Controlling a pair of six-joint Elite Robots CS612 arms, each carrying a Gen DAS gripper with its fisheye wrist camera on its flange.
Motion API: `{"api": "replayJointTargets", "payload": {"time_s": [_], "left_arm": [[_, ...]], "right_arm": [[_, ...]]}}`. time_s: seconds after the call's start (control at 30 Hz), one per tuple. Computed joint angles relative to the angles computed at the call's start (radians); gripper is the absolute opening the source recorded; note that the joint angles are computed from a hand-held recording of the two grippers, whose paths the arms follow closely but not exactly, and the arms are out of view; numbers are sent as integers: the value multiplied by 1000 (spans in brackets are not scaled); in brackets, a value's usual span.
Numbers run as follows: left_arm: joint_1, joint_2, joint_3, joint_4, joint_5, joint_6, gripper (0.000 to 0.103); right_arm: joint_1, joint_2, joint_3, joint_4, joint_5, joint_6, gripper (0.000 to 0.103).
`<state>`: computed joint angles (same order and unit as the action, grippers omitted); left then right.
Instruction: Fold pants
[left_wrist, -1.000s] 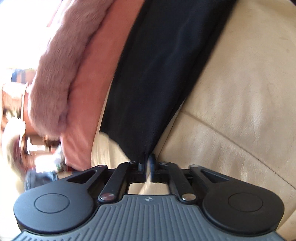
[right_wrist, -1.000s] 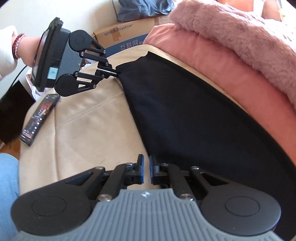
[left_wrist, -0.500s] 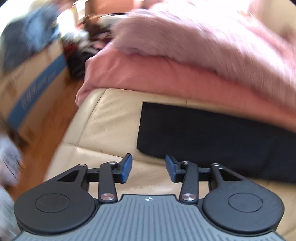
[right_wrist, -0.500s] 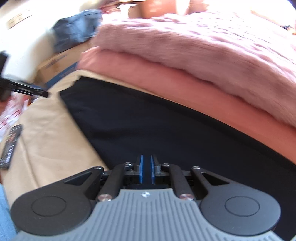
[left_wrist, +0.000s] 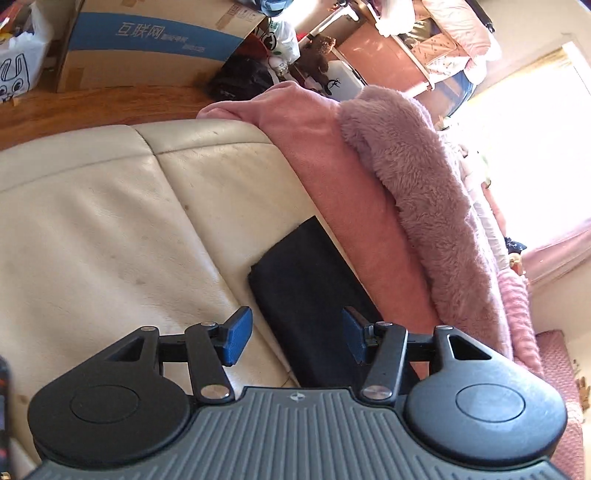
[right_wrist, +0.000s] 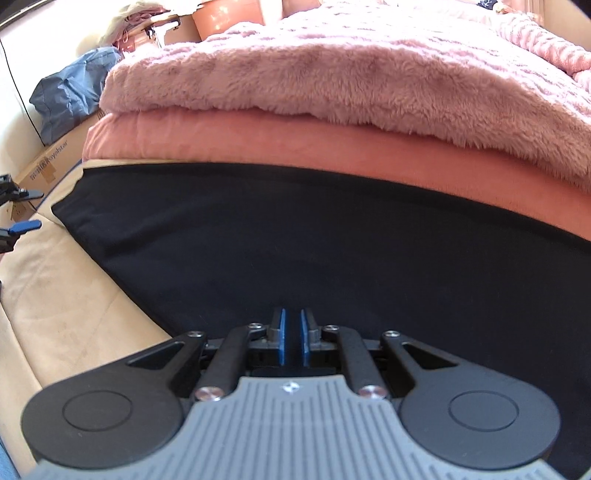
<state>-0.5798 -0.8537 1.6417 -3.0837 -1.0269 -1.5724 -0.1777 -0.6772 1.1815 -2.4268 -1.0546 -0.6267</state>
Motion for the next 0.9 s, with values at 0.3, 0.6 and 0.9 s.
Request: {"api": "replayJointTargets", "payload": {"time_s": [0.3,0.6,0.9], "left_arm": [[-16,55,-50,32,115,-62,61],[-25,62,-94,236,199,-159,10],[-45,71,-177,256,270,63,4]], "right_arm": [[-3,5,11,-25,9,-46,5],[2,6,8,-24,0,-64,5],[6,5,-6,11,-20,-88,5]]}}
